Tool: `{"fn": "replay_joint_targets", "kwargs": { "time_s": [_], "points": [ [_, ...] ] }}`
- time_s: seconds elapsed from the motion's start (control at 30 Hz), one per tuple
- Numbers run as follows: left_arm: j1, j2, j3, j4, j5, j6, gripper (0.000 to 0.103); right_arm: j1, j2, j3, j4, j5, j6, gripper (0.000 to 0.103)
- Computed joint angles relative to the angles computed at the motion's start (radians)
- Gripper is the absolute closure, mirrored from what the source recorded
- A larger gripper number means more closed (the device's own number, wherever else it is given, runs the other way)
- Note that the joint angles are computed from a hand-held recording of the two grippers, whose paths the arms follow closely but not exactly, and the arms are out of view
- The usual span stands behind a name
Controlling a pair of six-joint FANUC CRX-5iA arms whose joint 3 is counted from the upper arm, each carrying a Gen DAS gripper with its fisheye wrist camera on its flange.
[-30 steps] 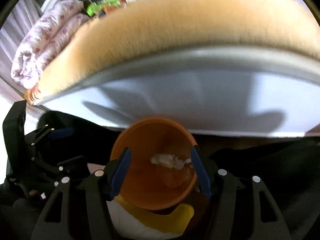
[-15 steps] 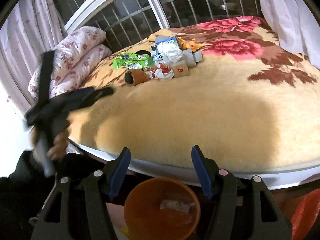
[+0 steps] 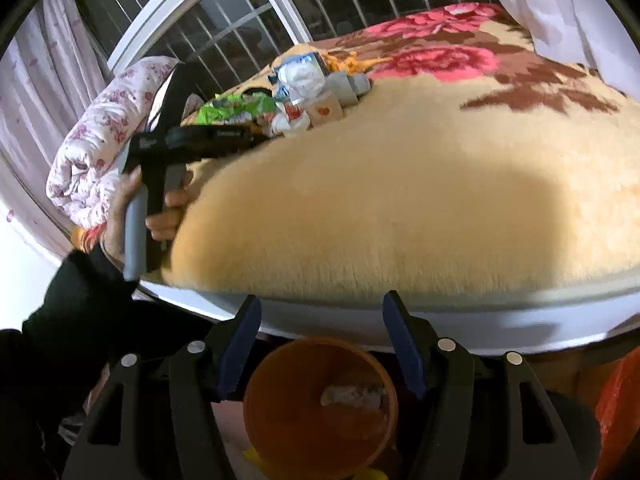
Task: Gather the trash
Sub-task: 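Grasp the orange cloth with the left tool while the right tool grasps the white tissue, then drop the white tissue into the orange bucket with the right tool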
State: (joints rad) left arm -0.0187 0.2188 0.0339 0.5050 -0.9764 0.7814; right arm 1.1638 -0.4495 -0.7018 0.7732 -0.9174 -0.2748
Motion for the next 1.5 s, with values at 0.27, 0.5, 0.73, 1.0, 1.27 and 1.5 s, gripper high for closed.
{"fn": "replay_joint_targets", "kwargs": {
  "time_s": [0.27,0.5,0.73,1.0,1.27,1.5],
  "points": [
    [0.131,-0.179,-0.222,0.165,0.017,-0.19,0.075,-0.197,0.131,0.187,-0.019,0.066,0.324,0.04],
    [0.152,-0.276,-0.357,0.229,0.154,-0.27,0.075,-0.392,0.415,0.499,-0.086,0.087,0.66,0.04],
    [0.145,-0.246,-0.377,0.286,0.175,-0.302,0.075,-0.468,0.596,0.694,-0.162,-0.003,0.825,0.059],
    [0.153,-0.229,-0.381,0.349,0.153,-0.331,0.076,-0.413,0.501,0.577,-0.062,0.062,0.72,0.072],
    [0.252,-0.384,-0.485,0.395,-0.02,-0.481,0.076,-0.169,0.231,0.319,0.083,-0.017,0.444,0.072],
    [0.327,-0.519,-0.586,0.312,-0.123,-0.487,0.076,0.079,0.088,0.133,0.096,-0.181,0.175,0.071]
  ]
}}
